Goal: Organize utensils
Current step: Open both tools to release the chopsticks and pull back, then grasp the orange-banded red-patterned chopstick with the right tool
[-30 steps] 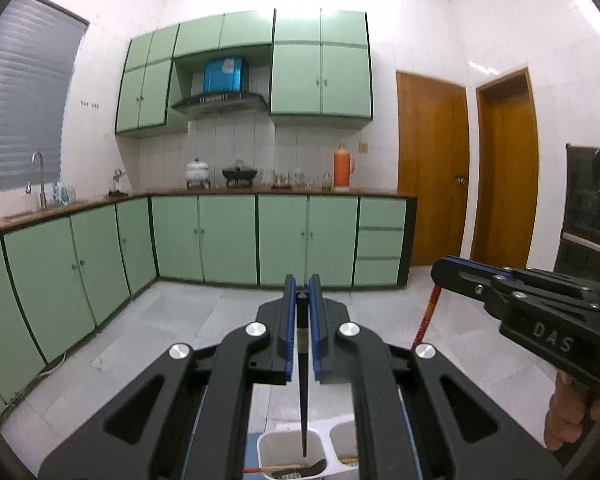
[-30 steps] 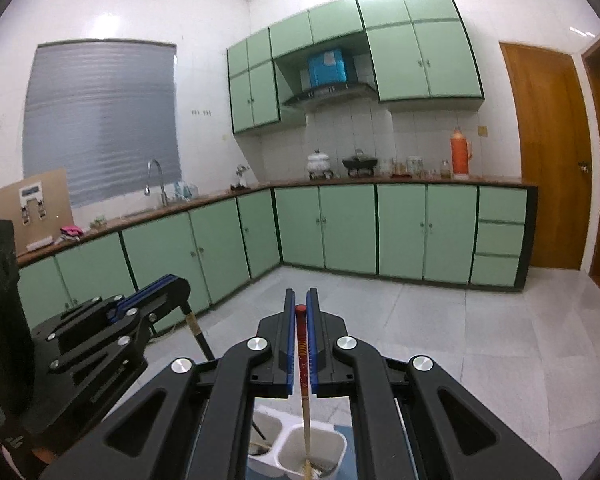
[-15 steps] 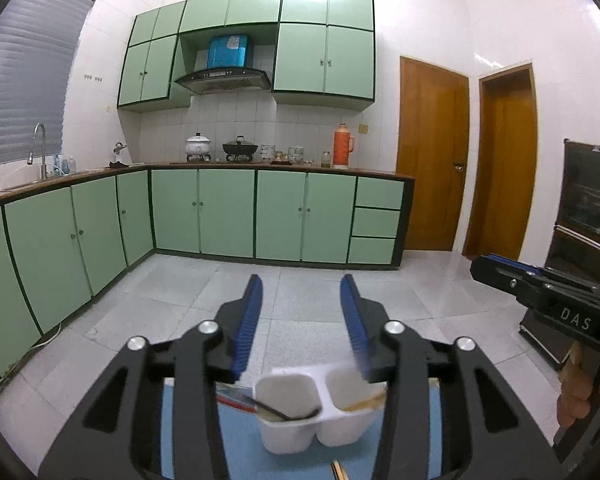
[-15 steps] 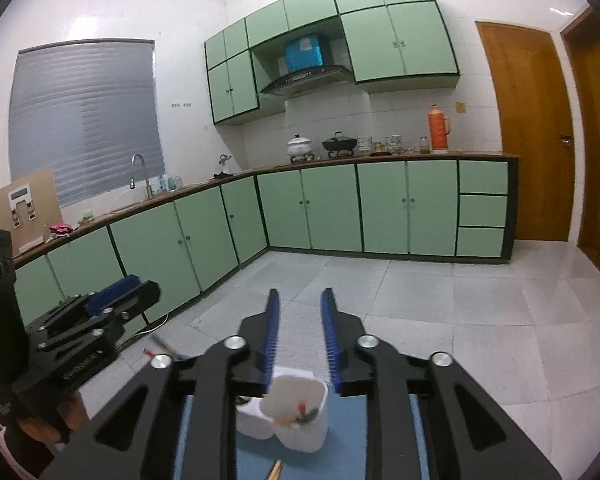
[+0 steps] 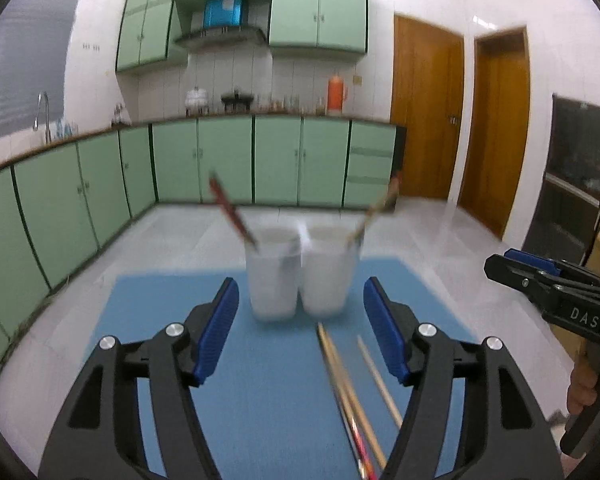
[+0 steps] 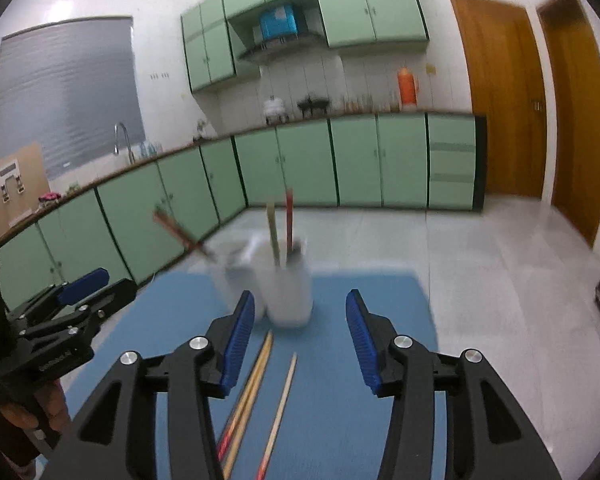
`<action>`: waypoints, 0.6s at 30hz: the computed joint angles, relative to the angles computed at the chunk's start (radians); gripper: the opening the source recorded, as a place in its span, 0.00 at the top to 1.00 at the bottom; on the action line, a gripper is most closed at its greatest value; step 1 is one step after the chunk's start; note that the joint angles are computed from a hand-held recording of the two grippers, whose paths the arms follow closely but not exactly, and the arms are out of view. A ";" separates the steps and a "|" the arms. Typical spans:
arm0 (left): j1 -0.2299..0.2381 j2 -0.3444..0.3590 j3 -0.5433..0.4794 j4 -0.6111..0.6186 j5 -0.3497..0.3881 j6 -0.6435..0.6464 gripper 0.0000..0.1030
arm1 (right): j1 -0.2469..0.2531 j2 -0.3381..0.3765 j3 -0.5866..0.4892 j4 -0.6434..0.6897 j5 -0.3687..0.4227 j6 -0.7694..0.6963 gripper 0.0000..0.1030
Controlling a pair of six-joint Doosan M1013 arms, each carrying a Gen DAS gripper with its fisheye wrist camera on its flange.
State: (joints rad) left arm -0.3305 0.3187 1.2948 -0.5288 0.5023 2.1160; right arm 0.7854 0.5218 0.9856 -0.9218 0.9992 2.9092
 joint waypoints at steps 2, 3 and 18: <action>0.001 -0.007 0.025 0.029 0.028 -0.025 0.39 | 0.006 -0.002 0.025 0.049 0.008 0.005 0.54; 0.001 -0.010 0.034 0.045 0.036 -0.034 0.39 | 0.008 -0.005 0.036 0.066 0.006 0.008 0.54; -0.016 -0.068 0.204 0.219 0.077 -0.128 0.41 | 0.064 0.010 0.113 0.189 -0.010 0.048 0.61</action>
State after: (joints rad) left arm -0.3467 0.2510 1.4985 -0.3097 0.5792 1.9882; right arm 0.8493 0.5319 1.0989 -0.7330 0.9894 2.9574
